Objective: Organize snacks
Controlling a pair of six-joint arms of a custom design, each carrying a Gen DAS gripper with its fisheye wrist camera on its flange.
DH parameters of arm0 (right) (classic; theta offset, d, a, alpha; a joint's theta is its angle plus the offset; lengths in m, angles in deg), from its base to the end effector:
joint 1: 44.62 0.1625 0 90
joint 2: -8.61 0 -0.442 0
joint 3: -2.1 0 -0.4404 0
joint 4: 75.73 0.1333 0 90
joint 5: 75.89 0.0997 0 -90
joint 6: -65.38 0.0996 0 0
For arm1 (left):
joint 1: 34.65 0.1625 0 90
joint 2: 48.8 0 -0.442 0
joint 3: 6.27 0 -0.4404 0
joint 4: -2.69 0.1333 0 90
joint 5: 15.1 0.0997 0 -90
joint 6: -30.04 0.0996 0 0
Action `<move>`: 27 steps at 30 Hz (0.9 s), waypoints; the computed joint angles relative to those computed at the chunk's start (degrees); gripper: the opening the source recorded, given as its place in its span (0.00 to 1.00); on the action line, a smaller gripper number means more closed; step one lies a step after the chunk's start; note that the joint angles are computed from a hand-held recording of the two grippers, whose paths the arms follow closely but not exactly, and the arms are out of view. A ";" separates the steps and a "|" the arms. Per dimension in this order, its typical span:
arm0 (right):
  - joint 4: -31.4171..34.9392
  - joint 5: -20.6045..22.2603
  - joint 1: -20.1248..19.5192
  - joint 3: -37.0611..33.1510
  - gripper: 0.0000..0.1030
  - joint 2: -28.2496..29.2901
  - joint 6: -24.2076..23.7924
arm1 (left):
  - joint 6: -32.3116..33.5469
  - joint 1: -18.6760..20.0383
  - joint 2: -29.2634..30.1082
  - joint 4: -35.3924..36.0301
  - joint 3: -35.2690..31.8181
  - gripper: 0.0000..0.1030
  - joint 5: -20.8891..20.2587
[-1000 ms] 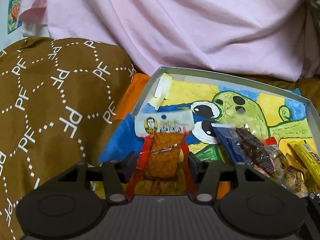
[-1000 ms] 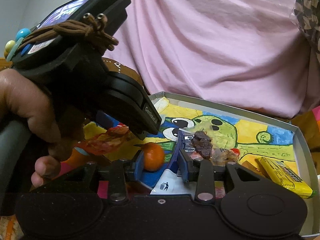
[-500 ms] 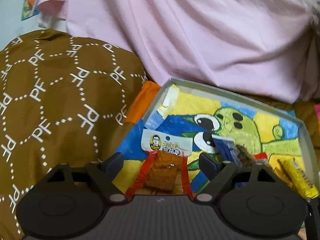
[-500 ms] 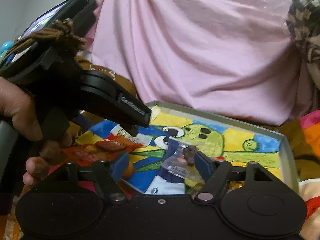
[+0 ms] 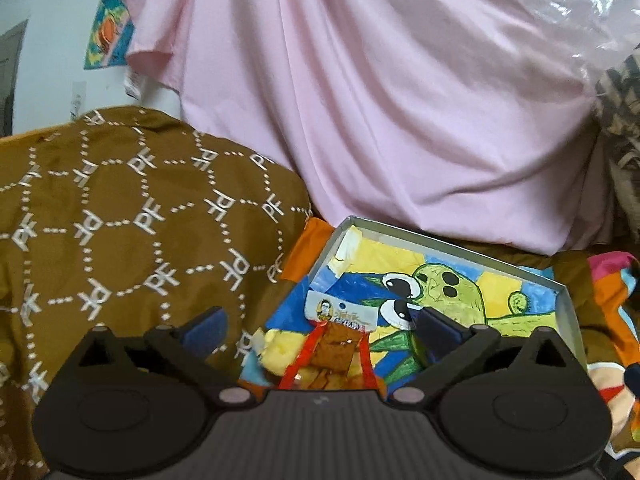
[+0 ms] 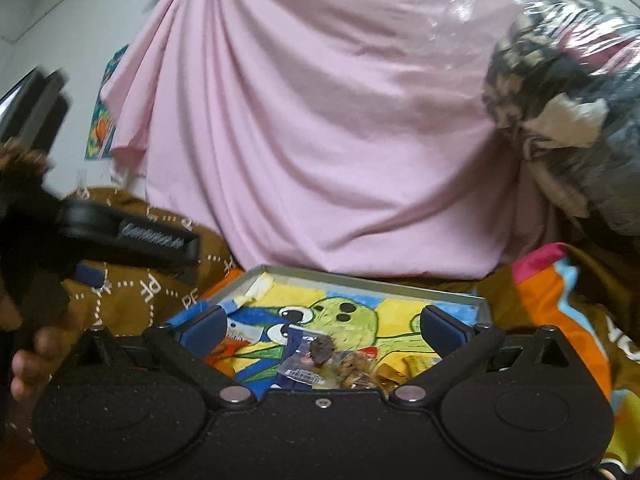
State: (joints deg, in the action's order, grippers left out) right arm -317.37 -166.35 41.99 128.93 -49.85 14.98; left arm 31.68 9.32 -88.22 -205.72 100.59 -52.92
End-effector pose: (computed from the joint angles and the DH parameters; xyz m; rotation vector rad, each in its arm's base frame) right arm 0.1025 -0.5111 0.2172 0.7835 -1.8192 1.5667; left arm -0.2995 -0.5835 0.0755 0.4270 2.2606 -1.4032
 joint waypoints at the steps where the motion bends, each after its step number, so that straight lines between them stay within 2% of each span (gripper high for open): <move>1: -0.45 -0.39 0.16 0.85 0.99 -0.76 0.94 | -0.62 -0.58 -0.43 -0.37 1.02 1.00 0.91; 11: -6.05 -2.70 0.08 9.33 0.99 -6.59 7.14 | -4.22 -6.00 -5.08 -3.28 12.33 1.00 6.19; 21: -9.91 -5.26 0.11 17.36 0.99 -9.99 6.98 | -13.46 -9.76 -9.92 3.24 23.10 1.00 9.54; 27: -8.81 -10.55 1.02 21.17 0.99 -10.73 7.35 | -22.51 -11.55 -13.83 9.21 28.46 1.00 9.91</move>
State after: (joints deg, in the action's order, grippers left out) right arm -326.18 -176.90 43.01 150.10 -60.58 22.33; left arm 9.17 -2.23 -102.04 -196.51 129.05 -43.01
